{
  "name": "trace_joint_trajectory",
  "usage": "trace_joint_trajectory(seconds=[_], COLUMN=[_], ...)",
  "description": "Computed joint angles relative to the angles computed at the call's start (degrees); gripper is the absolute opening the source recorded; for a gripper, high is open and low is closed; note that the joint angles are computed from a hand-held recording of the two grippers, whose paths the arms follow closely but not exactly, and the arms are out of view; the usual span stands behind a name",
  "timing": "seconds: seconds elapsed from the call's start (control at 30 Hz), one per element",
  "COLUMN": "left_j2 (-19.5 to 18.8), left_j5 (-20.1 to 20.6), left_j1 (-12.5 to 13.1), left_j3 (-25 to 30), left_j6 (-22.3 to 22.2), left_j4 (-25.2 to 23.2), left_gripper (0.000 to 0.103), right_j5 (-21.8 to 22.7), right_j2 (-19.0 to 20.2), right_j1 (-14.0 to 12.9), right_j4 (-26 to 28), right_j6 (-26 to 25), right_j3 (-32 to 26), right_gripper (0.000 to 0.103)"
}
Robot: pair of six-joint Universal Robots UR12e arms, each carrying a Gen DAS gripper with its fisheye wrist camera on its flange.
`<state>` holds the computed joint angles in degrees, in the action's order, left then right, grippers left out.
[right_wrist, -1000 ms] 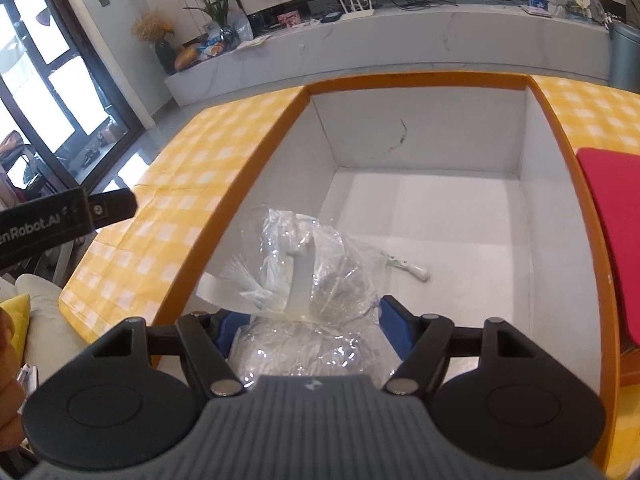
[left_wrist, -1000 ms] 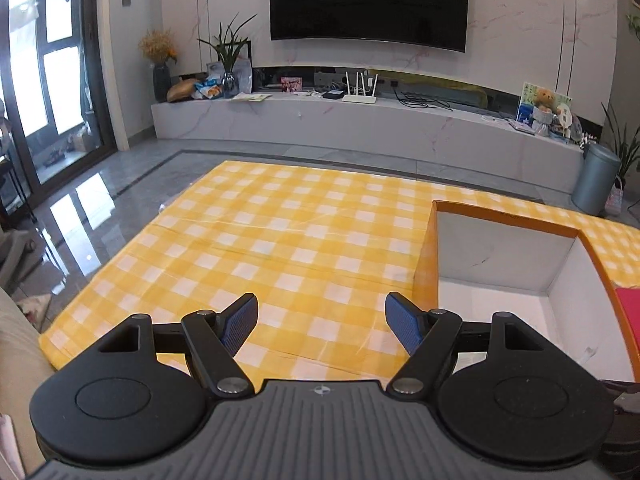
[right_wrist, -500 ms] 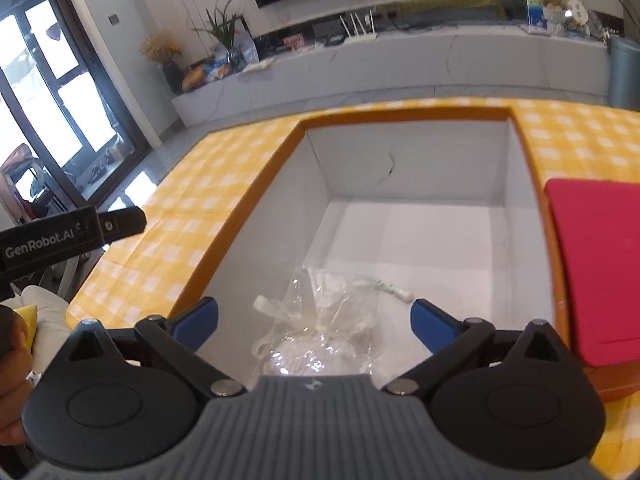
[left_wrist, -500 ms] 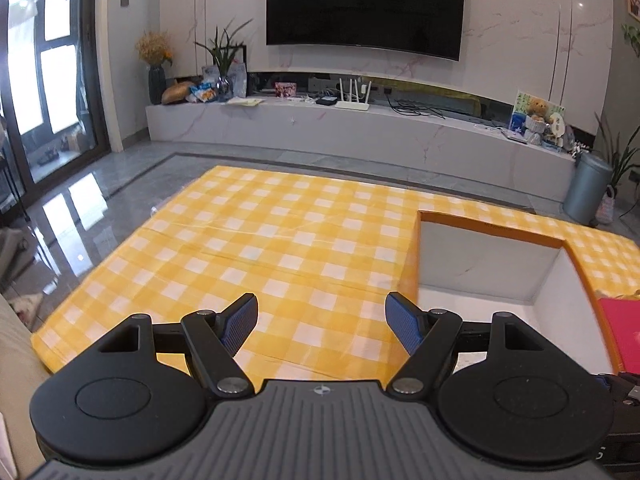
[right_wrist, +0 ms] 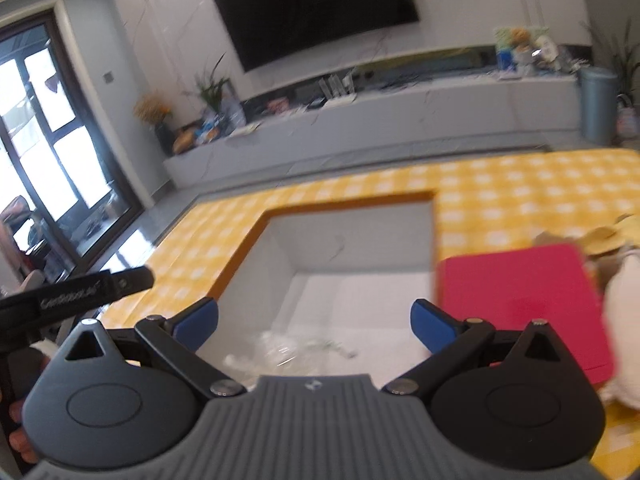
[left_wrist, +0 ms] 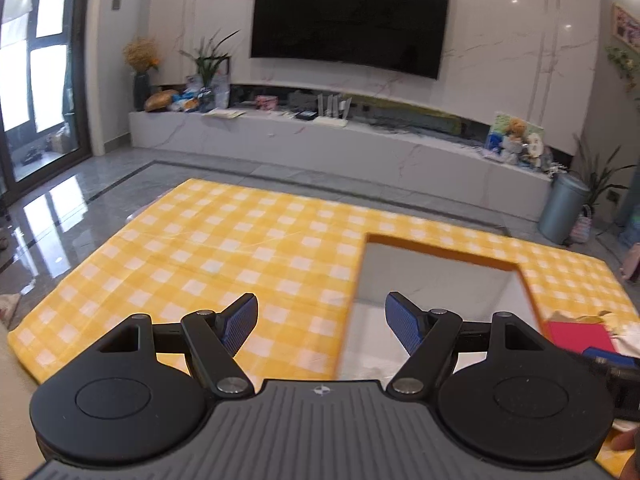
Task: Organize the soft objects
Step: 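Move both tools back to the pile of soft items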
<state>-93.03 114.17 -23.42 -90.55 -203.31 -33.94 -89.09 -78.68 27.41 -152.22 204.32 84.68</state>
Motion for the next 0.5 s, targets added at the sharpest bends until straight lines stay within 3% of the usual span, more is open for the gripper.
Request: trace_joint_trajectory(seconds=[0.07,0.23,0.37,0.5], left_j2=[-0.25,-1.77,-2.63,-3.83], left_j5=[0.12,4.71,3.6,0.47], left_j1=[-0.73,-3.53,-4.75,-5.56], left_j3=[0.22,1.62,2.66,4.45], left_j6=[1.53,2.61,4.77,4.91], left_j4=[1.54,4.67,6.14,5.55], left_gripper=[0.086,0.086,0.086,0.086], right_j5=[-1.7,-6.5,-11.41,-20.22], right_j2=[-1.04,-3.95,-6.34,-8.37], right_j1=[-0.51,-1.88,-2.74,-2.97], right_j4=[-0.86,-2.69,-3.36,-3.25], right_j6=[0.26,1.03,0.55,-2.13], right_j3=[1.0,3.65,5.63,7.49], right_gripper=[0.1,0.1,0.1,0.1])
